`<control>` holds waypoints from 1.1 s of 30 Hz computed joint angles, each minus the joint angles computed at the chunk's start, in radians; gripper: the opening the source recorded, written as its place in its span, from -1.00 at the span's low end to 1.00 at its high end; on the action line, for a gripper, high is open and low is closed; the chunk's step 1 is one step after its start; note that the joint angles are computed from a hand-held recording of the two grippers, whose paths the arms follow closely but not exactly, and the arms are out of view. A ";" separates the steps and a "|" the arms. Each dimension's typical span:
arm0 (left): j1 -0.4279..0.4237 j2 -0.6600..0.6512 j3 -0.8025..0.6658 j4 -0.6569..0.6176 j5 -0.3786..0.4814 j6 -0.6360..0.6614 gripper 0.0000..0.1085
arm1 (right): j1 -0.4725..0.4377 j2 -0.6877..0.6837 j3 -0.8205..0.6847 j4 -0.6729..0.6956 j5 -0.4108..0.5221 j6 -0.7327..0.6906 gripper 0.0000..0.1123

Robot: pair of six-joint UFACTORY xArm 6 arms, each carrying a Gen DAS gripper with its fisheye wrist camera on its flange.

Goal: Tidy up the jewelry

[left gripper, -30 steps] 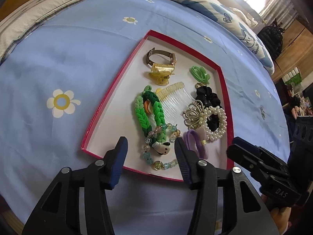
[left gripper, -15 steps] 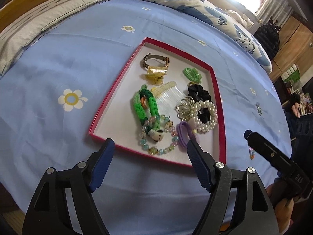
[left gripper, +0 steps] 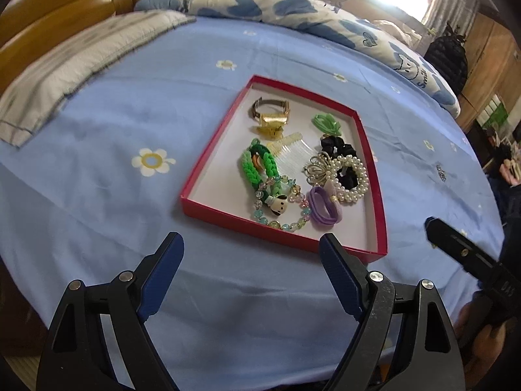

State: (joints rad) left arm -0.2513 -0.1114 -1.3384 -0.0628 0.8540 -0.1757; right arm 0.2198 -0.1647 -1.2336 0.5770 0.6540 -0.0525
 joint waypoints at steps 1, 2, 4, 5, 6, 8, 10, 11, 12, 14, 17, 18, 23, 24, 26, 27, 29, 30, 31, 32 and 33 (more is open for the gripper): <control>-0.005 -0.010 0.007 0.015 -0.007 -0.002 0.58 | 0.002 -0.010 0.006 -0.014 -0.008 0.006 0.46; -0.010 -0.021 0.014 0.029 -0.012 -0.005 0.59 | 0.003 -0.025 0.017 -0.033 -0.018 0.013 0.47; -0.019 -0.031 0.012 0.054 -0.007 -0.009 0.65 | 0.005 -0.051 0.027 -0.086 -0.029 0.032 0.57; -0.024 -0.036 0.008 0.066 -0.006 -0.009 0.65 | 0.006 -0.061 0.029 -0.109 -0.028 0.041 0.59; -0.027 -0.040 0.002 0.070 -0.004 -0.001 0.66 | 0.006 -0.069 0.025 -0.131 -0.023 0.051 0.61; -0.035 -0.038 -0.029 0.099 0.012 -0.002 0.71 | 0.001 -0.072 -0.014 -0.182 0.026 0.061 0.65; -0.039 -0.042 -0.043 0.116 0.006 0.000 0.78 | -0.006 -0.062 -0.073 -0.202 0.077 0.045 0.66; -0.042 -0.041 -0.055 0.141 0.001 -0.007 0.84 | -0.007 -0.063 -0.089 -0.221 0.086 0.049 0.67; -0.042 -0.044 -0.055 0.163 -0.009 -0.019 0.90 | -0.005 -0.065 -0.113 -0.255 0.083 0.053 0.71; -0.042 -0.052 -0.039 0.204 -0.046 -0.043 0.90 | -0.001 -0.081 -0.113 -0.284 0.034 0.055 0.83; -0.043 -0.058 0.000 0.261 -0.088 -0.101 0.90 | 0.017 -0.110 -0.051 -0.376 -0.083 0.103 0.83; -0.044 -0.062 0.018 0.271 -0.100 -0.116 0.90 | 0.022 -0.113 -0.026 -0.403 -0.112 0.125 0.83; -0.058 -0.067 0.077 0.351 -0.117 -0.177 0.90 | 0.041 -0.087 0.044 -0.384 -0.134 0.162 0.83; -0.062 -0.065 0.083 0.371 -0.113 -0.191 0.90 | 0.045 -0.086 0.061 -0.395 -0.141 0.172 0.83; -0.067 -0.063 0.089 0.397 -0.103 -0.210 0.90 | 0.053 -0.078 0.087 -0.413 -0.150 0.193 0.83; -0.069 -0.061 0.091 0.408 -0.099 -0.218 0.90 | 0.056 -0.077 0.099 -0.420 -0.154 0.201 0.83; -0.072 -0.061 0.092 0.425 -0.092 -0.230 0.90 | 0.056 -0.076 0.111 -0.420 -0.150 0.204 0.83; -0.073 -0.063 0.095 0.426 -0.093 -0.231 0.90 | 0.057 -0.073 0.111 -0.420 -0.145 0.204 0.83; -0.073 -0.066 0.097 0.424 -0.095 -0.230 0.90 | 0.056 -0.072 0.113 -0.424 -0.143 0.206 0.83; -0.074 -0.069 0.099 0.424 -0.098 -0.230 0.90 | 0.056 -0.071 0.113 -0.427 -0.142 0.208 0.83; -0.074 -0.074 0.104 0.426 -0.103 -0.229 0.90 | 0.055 -0.071 0.114 -0.426 -0.142 0.207 0.83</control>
State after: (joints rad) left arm -0.3252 -0.1851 -1.2349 0.3629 0.7506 -0.4049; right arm 0.2748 -0.2352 -1.1199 0.1511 0.5116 0.1543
